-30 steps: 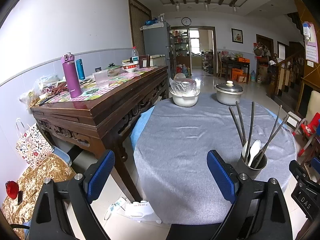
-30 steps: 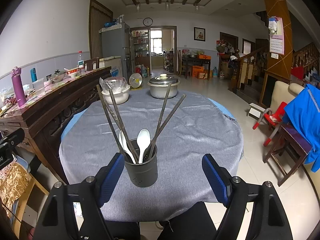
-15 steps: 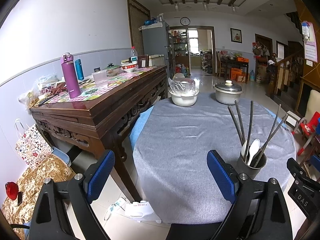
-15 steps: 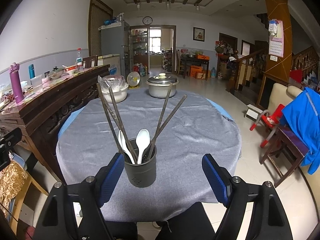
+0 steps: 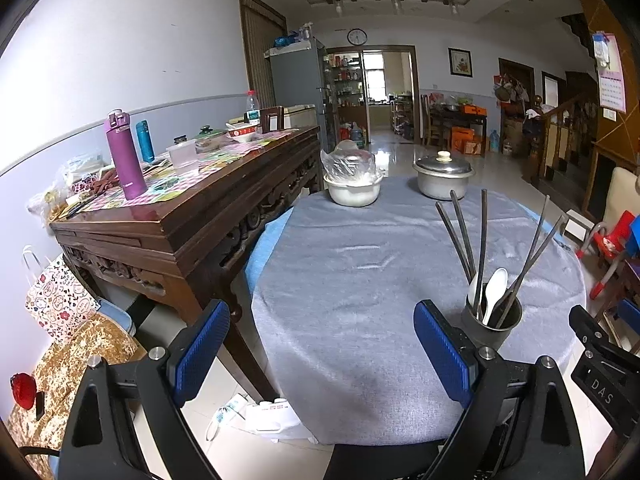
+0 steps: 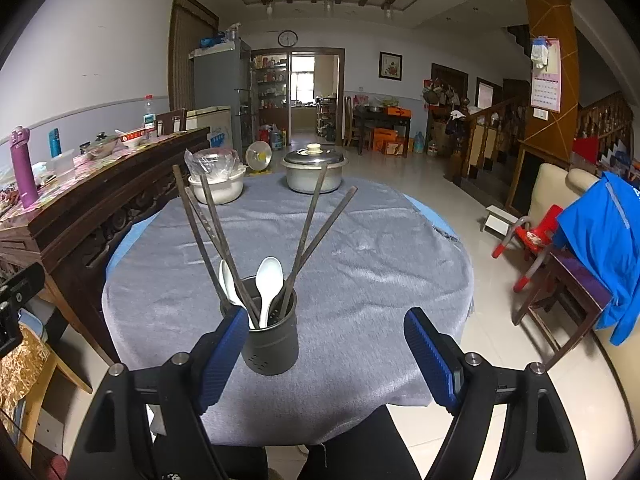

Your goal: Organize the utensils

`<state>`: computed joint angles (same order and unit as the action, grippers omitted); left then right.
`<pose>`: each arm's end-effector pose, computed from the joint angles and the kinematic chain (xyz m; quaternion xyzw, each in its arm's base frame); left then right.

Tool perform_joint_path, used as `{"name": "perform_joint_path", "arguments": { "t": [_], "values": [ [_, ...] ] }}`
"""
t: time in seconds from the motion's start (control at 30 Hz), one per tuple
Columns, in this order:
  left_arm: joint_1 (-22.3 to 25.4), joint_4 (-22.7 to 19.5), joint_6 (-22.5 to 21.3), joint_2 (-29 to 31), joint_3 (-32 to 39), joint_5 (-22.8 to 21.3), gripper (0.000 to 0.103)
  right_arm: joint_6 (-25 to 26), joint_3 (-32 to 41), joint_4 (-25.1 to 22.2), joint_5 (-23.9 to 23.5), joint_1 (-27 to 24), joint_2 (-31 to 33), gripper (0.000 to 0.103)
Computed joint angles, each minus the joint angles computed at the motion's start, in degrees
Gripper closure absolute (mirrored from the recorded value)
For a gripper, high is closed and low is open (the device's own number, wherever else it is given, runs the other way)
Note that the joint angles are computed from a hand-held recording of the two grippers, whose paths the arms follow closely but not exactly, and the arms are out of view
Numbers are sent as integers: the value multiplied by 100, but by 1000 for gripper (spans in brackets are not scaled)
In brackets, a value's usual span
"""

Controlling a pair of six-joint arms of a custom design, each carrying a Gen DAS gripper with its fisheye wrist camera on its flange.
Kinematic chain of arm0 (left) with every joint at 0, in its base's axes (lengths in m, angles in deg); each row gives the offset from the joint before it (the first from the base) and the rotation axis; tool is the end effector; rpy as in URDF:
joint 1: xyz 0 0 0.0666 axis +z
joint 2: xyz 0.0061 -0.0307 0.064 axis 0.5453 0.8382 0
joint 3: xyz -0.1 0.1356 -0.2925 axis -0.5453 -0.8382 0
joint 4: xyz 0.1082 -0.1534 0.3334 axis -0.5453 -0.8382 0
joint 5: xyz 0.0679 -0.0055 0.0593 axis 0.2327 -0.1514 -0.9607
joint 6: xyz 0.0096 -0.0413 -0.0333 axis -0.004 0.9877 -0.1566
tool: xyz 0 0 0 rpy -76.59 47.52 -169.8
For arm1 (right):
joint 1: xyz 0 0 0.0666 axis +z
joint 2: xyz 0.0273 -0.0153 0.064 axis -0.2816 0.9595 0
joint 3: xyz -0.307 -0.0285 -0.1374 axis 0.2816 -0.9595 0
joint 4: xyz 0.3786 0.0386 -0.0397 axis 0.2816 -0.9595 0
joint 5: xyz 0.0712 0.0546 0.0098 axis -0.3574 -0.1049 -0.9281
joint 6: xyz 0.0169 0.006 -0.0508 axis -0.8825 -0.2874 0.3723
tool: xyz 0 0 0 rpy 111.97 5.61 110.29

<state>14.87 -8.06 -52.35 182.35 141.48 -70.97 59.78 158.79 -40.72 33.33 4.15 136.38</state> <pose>0.6037 -0.1887 0.4956 0.0535 0.8709 0.0288 0.4877 0.5563 0.1876 0.4773 0.1384 0.8689 -0.0782 0.4687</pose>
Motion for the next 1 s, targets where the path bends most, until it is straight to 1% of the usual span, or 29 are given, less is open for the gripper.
{"name": "perform_joint_path", "arguments": {
  "t": [0.67, 0.83, 1.0],
  "values": [
    [-170, -550, -18, 547, 812, -79, 10, -110, -88, -83, -270, -204, 21, 20],
    [-199, -755, -1, 772, 1156, -126, 10, -128, -29, -142, -358, -261, 81, 20],
    [-206, -981, 18, 1079, 1614, -68, 10, -147, 54, -214, -458, -350, 185, 20]
  ]
}}
